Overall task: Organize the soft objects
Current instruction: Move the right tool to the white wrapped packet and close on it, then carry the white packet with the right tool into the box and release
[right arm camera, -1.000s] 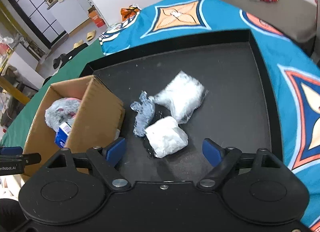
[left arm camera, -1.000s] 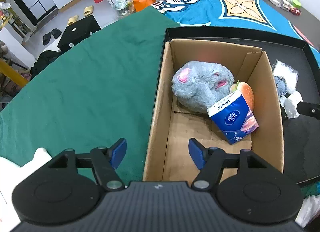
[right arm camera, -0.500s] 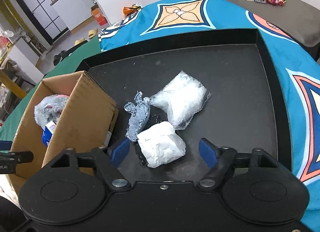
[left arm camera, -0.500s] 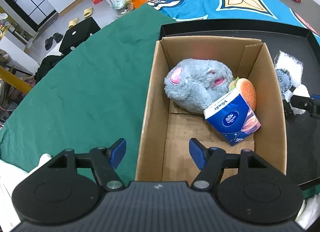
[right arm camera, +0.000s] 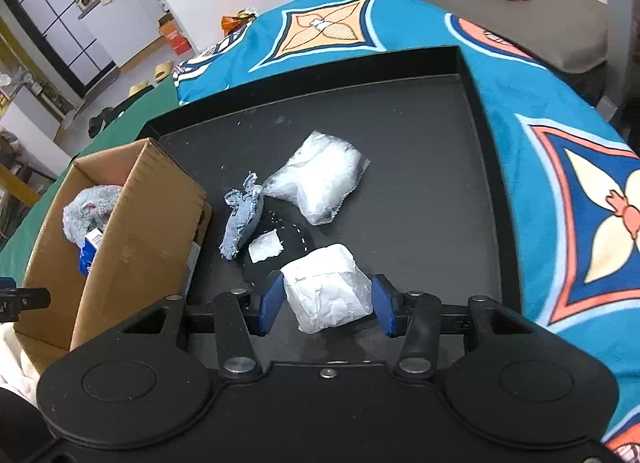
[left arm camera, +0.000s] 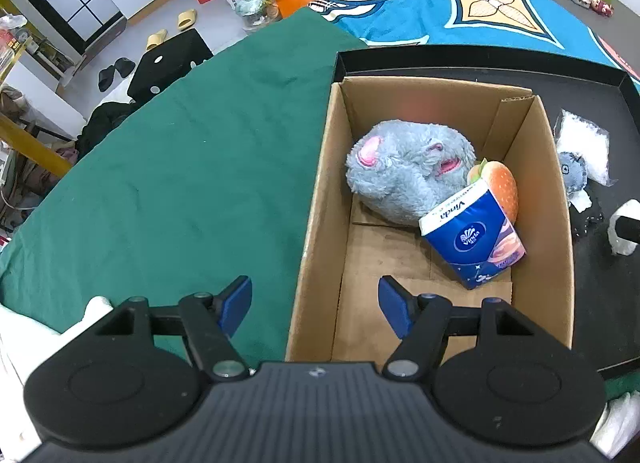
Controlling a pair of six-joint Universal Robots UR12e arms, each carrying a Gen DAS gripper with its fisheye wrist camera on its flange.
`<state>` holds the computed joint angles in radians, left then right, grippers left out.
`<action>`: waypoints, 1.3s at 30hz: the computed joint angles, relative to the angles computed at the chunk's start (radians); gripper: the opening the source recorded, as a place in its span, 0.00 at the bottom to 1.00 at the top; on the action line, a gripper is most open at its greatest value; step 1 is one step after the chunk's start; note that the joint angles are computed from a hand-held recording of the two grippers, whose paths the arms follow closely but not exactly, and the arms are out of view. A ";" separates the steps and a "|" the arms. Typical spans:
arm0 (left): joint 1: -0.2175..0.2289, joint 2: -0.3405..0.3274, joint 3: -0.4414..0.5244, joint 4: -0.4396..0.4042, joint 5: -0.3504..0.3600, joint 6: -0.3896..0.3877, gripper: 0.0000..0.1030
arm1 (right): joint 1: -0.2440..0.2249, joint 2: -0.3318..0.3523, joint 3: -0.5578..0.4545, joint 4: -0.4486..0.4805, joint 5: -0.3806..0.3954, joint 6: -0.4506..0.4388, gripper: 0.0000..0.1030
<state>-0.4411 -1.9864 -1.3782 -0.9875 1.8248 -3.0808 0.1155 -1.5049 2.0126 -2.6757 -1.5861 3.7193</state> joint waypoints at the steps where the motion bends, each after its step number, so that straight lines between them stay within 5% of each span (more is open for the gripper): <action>1: 0.000 0.002 -0.001 0.003 -0.001 -0.001 0.66 | 0.002 -0.002 -0.001 0.003 -0.004 0.000 0.46; 39: 0.051 0.072 -0.085 0.103 -0.137 0.011 0.66 | 0.080 -0.044 -0.095 0.106 -0.135 -0.042 0.46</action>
